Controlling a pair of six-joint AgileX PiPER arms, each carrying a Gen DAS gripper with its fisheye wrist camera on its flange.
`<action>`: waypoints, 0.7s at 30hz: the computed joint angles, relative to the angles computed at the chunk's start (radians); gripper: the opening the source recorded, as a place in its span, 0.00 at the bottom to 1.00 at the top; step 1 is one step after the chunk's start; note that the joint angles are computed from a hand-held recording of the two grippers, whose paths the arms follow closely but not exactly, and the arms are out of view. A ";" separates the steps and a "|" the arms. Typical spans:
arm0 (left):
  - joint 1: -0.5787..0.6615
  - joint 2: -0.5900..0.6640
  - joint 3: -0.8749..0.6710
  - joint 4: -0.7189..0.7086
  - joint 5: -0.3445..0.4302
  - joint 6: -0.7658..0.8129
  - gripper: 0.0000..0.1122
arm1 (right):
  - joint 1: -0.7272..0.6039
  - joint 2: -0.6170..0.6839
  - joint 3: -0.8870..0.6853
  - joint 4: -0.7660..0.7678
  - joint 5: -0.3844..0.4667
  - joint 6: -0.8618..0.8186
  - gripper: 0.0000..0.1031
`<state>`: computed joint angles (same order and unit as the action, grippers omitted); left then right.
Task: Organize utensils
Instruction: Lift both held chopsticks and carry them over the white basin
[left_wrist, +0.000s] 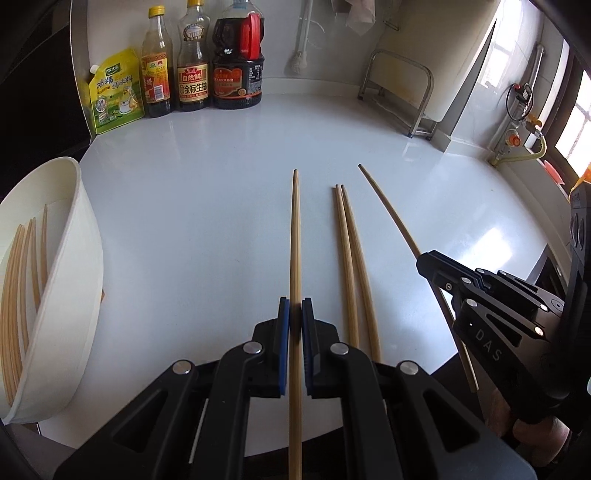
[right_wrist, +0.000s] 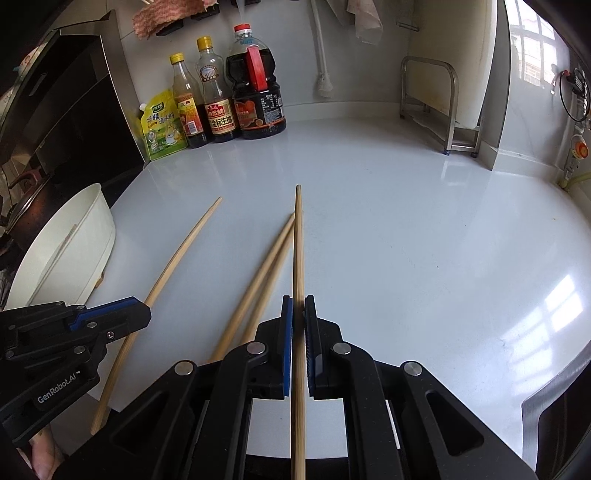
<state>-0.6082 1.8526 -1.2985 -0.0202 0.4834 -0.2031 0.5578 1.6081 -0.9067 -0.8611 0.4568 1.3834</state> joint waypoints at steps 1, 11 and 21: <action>0.008 -0.017 0.010 -0.007 -0.004 0.008 0.06 | 0.010 -0.003 -0.012 0.003 0.009 -0.005 0.06; 0.150 -0.212 0.100 -0.100 -0.048 0.144 0.06 | 0.097 0.050 -0.244 0.068 0.054 -0.100 0.06; 0.452 -0.317 0.162 -0.294 -0.073 0.379 0.06 | 0.185 0.348 -0.721 0.322 0.078 -0.423 0.06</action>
